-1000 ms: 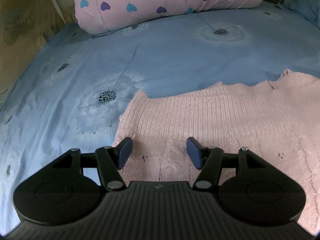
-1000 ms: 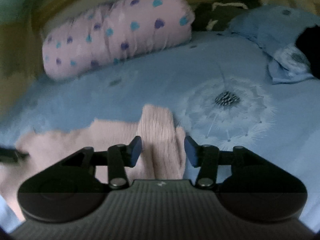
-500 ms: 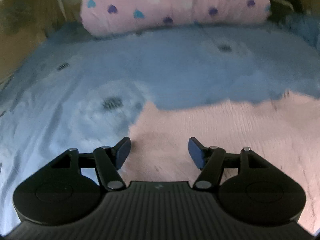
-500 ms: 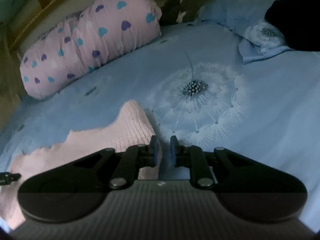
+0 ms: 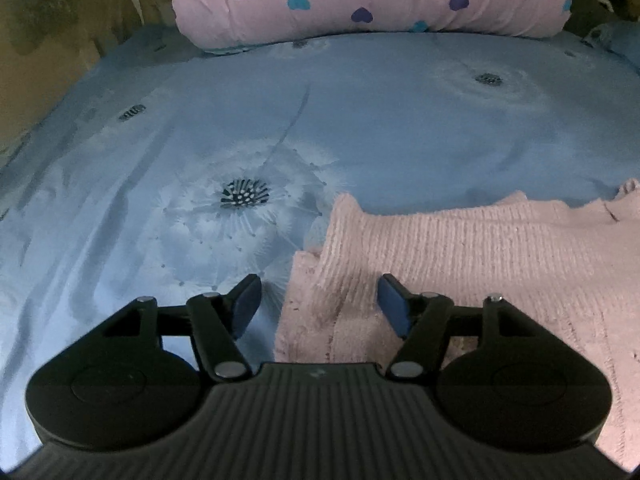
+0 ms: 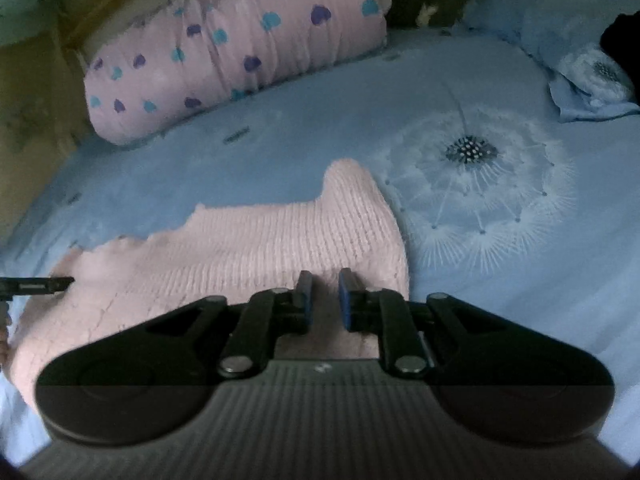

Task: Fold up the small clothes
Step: 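Lift the held edge with the right gripper and fold it over, then open the right gripper to release the fold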

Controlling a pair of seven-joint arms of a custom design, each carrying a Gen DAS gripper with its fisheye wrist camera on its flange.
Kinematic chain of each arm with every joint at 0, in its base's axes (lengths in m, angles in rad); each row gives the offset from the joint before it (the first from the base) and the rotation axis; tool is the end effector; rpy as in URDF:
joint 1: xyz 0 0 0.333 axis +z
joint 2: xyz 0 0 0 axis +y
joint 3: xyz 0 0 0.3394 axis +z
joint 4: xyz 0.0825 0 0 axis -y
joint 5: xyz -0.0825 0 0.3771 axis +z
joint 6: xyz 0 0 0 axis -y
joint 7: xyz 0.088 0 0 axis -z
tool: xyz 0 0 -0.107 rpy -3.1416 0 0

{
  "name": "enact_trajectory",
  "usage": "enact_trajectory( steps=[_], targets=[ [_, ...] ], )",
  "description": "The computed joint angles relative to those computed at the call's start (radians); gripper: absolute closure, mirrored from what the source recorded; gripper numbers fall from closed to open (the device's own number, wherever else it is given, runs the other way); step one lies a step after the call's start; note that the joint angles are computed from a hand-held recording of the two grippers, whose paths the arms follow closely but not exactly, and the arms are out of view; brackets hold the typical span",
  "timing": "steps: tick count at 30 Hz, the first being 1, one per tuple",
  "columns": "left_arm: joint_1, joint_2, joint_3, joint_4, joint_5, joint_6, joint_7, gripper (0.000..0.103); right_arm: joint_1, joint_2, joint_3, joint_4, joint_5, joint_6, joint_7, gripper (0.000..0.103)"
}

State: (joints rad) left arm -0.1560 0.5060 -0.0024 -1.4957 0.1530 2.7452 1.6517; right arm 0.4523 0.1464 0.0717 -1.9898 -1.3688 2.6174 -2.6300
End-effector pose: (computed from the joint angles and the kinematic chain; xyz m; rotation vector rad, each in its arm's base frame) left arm 0.7405 -0.1240 0.4877 -1.4200 2.0447 -0.6156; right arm 0.5193 0.3237 0.4554 -1.1748 1.9229 -0.7275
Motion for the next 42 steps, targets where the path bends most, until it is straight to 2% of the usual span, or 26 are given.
enact_trajectory(
  steps=[3,5,6,7,9,13,18,22,27,31,33,36,38,42],
  targets=[
    [-0.04,-0.053,0.047,-0.06,0.068,0.025,-0.052,0.032,0.007,-0.011,0.007,0.009,0.039,-0.038,-0.004,0.084],
    [-0.045,-0.112,0.055,-0.131,0.112,0.051,-0.063,0.032,0.022,-0.022,0.016,0.014,0.035,-0.087,0.004,0.066],
    [-0.031,-0.15,0.039,-0.176,0.11,0.062,-0.047,0.032,0.03,-0.029,0.022,0.014,0.027,-0.111,0.011,0.052],
    [-0.016,-0.183,0.022,-0.21,0.1,0.064,-0.035,0.031,0.037,-0.036,0.028,0.014,0.019,-0.129,0.015,0.046],
    [0.022,-0.249,-0.022,-0.273,0.046,0.051,0.001,0.028,0.042,-0.042,0.038,0.02,0.032,-0.144,-0.009,0.046],
    [0.063,-0.366,-0.065,-0.38,-0.028,0.019,0.022,0.021,0.062,-0.06,0.062,0.034,0.06,-0.188,-0.049,0.046],
    [0.104,-0.476,-0.101,-0.477,-0.16,-0.018,0.066,0.018,0.095,-0.092,0.092,0.017,0.042,-0.239,0.06,0.046],
    [0.121,-0.528,-0.11,-0.529,-0.269,-0.028,0.11,0.017,0.119,-0.108,0.12,0.004,0.068,-0.283,0.114,0.046],
    [0.132,-0.541,-0.115,-0.565,-0.277,0.002,0.113,0.016,0.146,-0.121,0.145,-0.019,0.104,-0.329,0.159,0.044],
    [0.136,-0.517,-0.113,-0.562,-0.309,0.015,0.136,0.016,0.167,-0.121,0.16,-0.028,0.148,-0.385,0.196,0.033],
    [0.139,-0.503,-0.111,-0.555,-0.33,0.011,0.144,0.016,0.173,-0.121,0.161,-0.033,0.163,-0.396,0.219,0.031],
    [0.142,-0.487,-0.11,-0.554,-0.333,0.023,0.147,0.016,0.176,-0.115,0.158,-0.04,0.163,-0.386,0.288,0.031],
    [0.141,-0.473,-0.106,-0.55,-0.282,0.023,0.107,0.015,0.178,-0.104,0.156,-0.042,0.144,-0.38,0.363,0.031],
    [0.142,-0.44,-0.108,-0.514,-0.294,-0.03,0.105,0.015,0.189,-0.077,0.151,-0.035,0.123,-0.381,0.494,0.031]
  ],
)
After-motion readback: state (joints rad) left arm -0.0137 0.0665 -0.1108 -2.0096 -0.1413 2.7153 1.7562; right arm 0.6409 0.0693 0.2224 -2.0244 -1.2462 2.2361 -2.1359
